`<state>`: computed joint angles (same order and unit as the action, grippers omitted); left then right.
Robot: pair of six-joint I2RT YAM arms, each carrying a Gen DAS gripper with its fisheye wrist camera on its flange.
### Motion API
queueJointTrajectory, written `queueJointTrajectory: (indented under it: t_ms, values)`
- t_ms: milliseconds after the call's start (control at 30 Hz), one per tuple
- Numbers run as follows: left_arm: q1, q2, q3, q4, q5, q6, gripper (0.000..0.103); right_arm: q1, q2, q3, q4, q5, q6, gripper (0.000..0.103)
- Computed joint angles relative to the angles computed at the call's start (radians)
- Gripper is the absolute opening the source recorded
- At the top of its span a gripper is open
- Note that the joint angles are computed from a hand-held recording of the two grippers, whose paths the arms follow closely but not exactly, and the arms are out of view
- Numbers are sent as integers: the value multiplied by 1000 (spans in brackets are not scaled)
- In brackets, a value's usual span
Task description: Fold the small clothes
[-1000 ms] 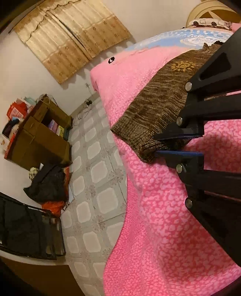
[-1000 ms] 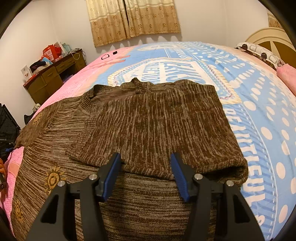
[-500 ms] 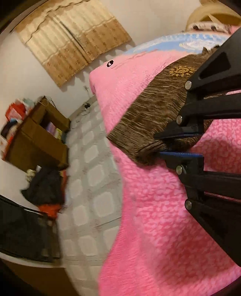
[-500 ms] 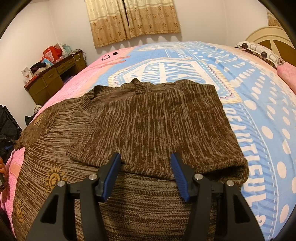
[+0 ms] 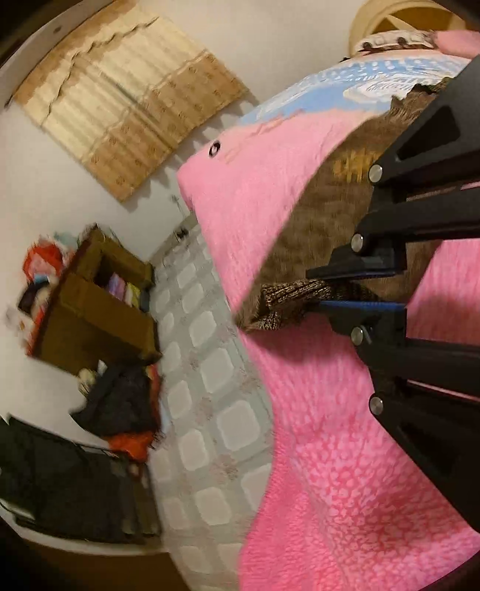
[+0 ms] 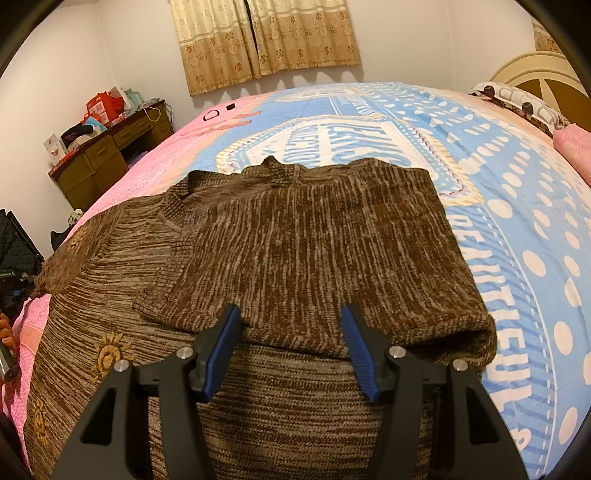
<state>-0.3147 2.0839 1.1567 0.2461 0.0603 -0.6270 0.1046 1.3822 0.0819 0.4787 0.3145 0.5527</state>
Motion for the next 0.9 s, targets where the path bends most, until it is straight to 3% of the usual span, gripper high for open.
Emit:
queueJointTrajectory:
  t_ms: [200, 400, 633, 733, 833, 900]
  values:
    - [-179, -107, 7, -11, -79, 139, 9, 5, 8, 4, 6, 1, 7, 60]
    - [-436, -31, 99, -21, -207, 286, 9, -5, 11, -4, 32, -17, 8, 60]
    - [-580, 157, 238, -145, -226, 273, 9, -20, 0, -20, 49, -35, 4, 60]
    - [-585, 162, 250, -222, -162, 276, 14, -26, -2, -22, 55, -44, 4, 60]
    - [-583, 88, 174, -254, -113, 258, 15, -29, -4, -24, 57, -50, 0, 63]
    - [-587, -26, 32, -212, -135, 253, 17, -22, -3, -20, 51, -41, 3, 63]
